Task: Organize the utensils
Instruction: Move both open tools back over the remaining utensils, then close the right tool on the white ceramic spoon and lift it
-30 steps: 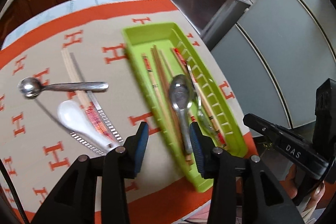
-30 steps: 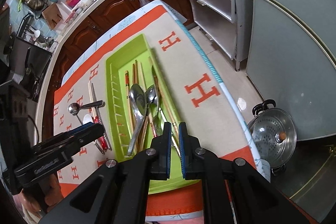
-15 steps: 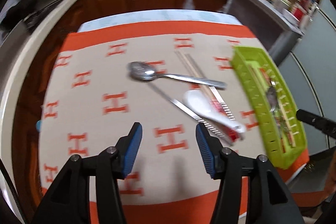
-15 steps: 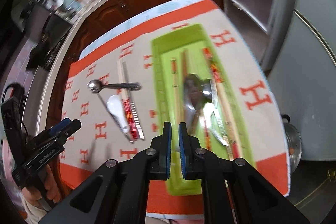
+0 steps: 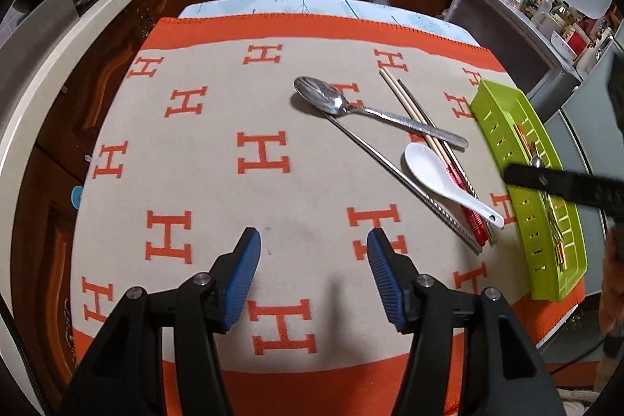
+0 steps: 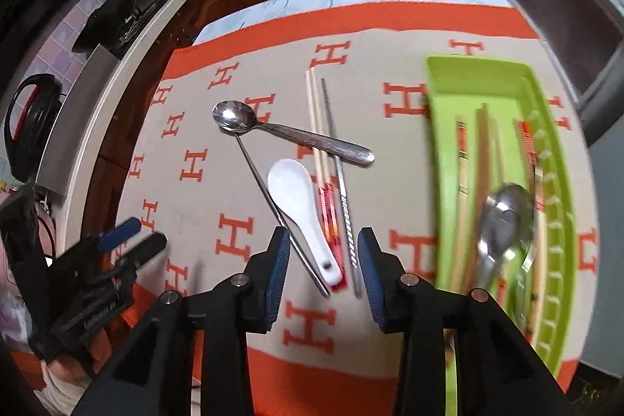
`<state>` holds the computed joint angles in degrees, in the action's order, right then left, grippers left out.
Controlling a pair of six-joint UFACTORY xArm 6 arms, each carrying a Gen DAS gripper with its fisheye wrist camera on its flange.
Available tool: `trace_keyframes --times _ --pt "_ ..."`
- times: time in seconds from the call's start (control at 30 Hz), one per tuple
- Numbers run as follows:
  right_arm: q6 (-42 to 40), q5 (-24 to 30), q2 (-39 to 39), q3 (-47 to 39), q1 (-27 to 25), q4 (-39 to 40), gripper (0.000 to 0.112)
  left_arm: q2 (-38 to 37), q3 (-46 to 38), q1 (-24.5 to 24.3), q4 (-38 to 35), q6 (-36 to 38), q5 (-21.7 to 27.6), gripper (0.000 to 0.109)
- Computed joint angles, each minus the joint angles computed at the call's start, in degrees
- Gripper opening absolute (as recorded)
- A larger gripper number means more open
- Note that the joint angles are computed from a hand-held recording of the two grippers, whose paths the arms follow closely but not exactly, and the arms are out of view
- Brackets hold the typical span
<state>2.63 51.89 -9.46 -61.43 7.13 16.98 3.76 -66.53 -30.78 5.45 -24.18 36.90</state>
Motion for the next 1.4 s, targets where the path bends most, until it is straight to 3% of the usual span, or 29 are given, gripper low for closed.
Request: trace_keyframes --times 0.3,0.5,1.4 --pt "-4.43 2.32 14.54 -11.04 -0.14 3.55 0.026 0.24 1.69 0.69 -3.51 2.58 -0.30 0.056" --pt "-4.13 2.30 19.42 -14.36 1.16 1.88 0.025 -0.19 2.83 1.72 -4.51 2.66 -0.48 0.056" --pt "-8.16 3.39 21.99 -16.28 4.55 -1.88 0.025 -0.44 4.26 1.74 -5.69 3.39 -0.48 0.061"
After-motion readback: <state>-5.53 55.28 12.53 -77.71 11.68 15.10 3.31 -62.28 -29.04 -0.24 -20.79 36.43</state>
